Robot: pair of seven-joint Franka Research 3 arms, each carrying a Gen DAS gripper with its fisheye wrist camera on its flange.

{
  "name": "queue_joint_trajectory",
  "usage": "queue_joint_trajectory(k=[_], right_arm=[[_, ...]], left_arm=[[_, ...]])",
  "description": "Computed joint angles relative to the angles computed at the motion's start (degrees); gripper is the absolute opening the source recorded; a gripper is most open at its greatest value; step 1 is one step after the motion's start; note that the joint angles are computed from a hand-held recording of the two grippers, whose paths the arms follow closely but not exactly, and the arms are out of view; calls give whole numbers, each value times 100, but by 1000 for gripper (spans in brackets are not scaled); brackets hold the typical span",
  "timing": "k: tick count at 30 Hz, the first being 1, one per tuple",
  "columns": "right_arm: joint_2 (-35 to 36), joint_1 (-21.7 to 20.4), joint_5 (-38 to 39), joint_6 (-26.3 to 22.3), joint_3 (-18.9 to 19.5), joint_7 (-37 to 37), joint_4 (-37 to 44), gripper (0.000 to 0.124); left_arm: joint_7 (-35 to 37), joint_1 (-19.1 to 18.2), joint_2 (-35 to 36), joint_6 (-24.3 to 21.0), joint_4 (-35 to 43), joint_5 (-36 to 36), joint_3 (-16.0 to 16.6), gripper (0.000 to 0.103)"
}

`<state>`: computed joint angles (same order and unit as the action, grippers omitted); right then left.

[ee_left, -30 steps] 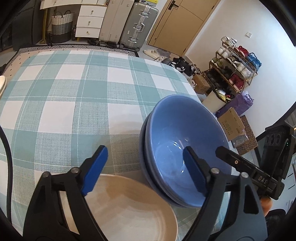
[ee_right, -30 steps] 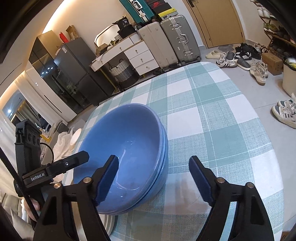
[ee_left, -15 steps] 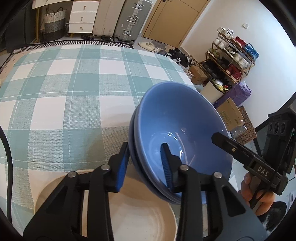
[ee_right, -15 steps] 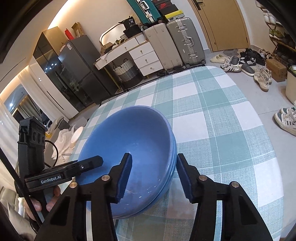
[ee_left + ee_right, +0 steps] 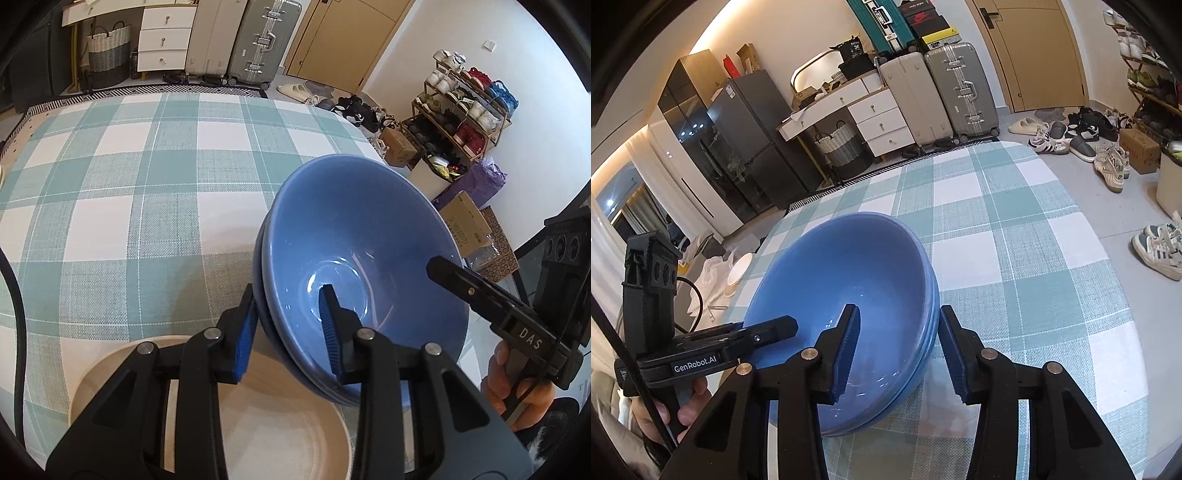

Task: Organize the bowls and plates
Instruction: 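Lift the stacked blue bowls and carry them over the cream plates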

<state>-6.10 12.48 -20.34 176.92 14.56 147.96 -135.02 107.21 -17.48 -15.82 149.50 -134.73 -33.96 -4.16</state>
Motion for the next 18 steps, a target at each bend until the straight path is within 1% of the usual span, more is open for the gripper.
queue_joint_trajectory(k=[6, 18], right_arm=[[-99, -115, -206, -43, 89, 202, -24, 45], [-441, -458, -644, -148, 470, 576, -31, 45]], left_arm=[[-22, -29, -121, 89, -30, 65, -15, 29], [-75, -234, -695, 166, -269, 222, 159, 29]])
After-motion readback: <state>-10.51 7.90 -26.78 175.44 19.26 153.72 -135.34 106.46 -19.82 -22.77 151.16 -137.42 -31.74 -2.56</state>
